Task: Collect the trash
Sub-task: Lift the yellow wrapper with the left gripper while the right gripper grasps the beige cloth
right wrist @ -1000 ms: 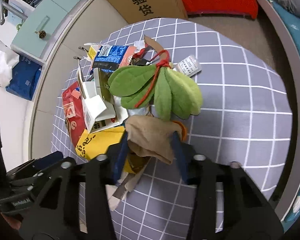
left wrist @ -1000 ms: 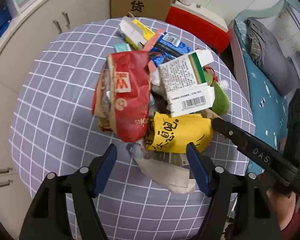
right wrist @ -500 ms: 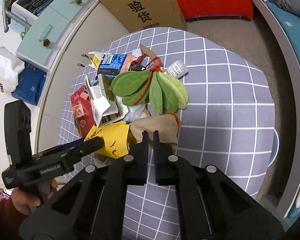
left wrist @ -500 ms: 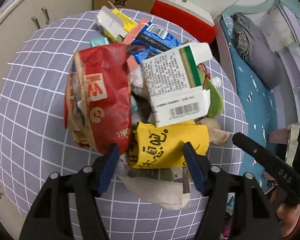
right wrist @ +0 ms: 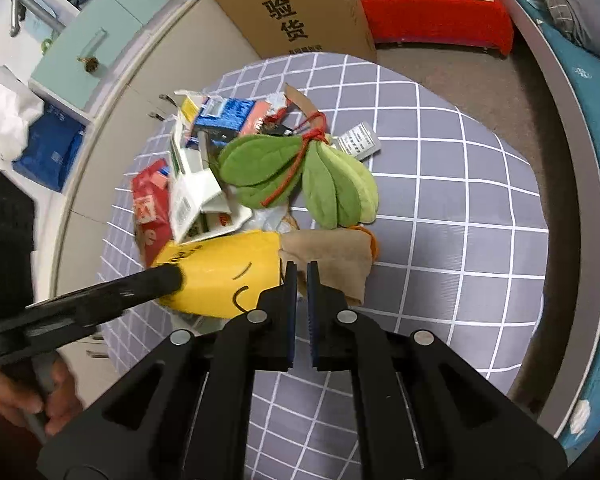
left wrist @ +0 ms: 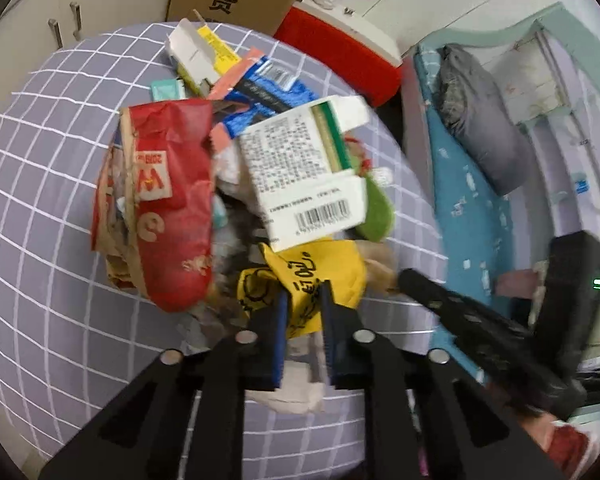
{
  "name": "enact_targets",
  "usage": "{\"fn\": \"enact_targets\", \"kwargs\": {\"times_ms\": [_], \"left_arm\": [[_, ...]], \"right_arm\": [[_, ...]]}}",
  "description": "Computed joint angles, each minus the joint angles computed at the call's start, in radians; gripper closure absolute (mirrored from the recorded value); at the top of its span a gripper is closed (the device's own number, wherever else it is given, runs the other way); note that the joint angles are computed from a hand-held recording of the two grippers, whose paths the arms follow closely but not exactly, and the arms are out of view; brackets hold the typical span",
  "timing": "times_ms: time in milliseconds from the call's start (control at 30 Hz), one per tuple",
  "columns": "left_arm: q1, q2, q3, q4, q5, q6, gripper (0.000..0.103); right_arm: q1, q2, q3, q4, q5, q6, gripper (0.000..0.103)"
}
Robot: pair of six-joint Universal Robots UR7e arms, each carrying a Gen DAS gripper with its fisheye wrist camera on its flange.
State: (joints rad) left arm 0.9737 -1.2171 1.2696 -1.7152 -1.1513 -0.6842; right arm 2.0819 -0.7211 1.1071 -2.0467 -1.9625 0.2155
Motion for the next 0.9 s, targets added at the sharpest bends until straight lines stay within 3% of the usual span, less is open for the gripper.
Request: {"fn": "enact_targets", "kwargs": {"times_ms": [67, 100, 133, 167, 333, 467, 500, 533, 600, 667, 900], "left_arm": [[-0.013, -0.014, 0.011, -0.012, -0.004, -0.002, 0.096], [-0.021, -0.02, 0.014, -0.018, -0.007, 0.003, 0.099], [-0.031, -0.027, 0.017, -0.023, -0.008, 0.003, 0.1], [-0.035, -0.034, 0.02, -0.026, -0.005, 0.003, 0.1], [-0.055, -0.072, 0.037, -0.039, 0.015, -0.008, 0.1], [-0.061, -0.079, 0.027, -0.005, 0.049, -0.035, 0.1], [-0.061, -0.077, 0.024, 0.001, 0.049, -0.038, 0.1], [-0.065, -0.079, 0.026, 0.008, 0.053, -0.041, 0.1], [-0.074, -0.083, 0.029, 0.016, 0.06, -0.039, 0.1], [-0.085, -0.087, 0.031, 0.014, 0.065, -0.036, 0.1], [-0.125, -0.07, 0.023, -0.027, 0.07, -0.021, 0.1]], "right_arm": [[-0.001, 0.008, -0.007, 0.008, -0.007, -0.005, 0.092], [-0.003, 0.011, -0.008, 0.01, -0.007, -0.005, 0.08], [-0.003, 0.012, -0.009, 0.011, -0.009, -0.003, 0.059], [-0.001, 0.011, -0.006, 0.003, -0.012, -0.005, 0.051], [0.008, 0.021, -0.013, 0.007, -0.025, -0.046, 0.049], [0.02, 0.068, -0.053, 0.031, -0.091, -0.111, 0.049], [0.024, 0.081, -0.061, 0.034, -0.121, -0.134, 0.052], [0.025, 0.087, -0.064, 0.031, -0.139, -0.145, 0.067], [0.017, 0.075, -0.06, 0.023, -0.105, -0.138, 0.074], [0.012, 0.06, -0.053, 0.016, -0.078, -0.132, 0.095], [-0.005, -0.052, 0.024, -0.035, 0.072, -0.059, 0.099]]}}
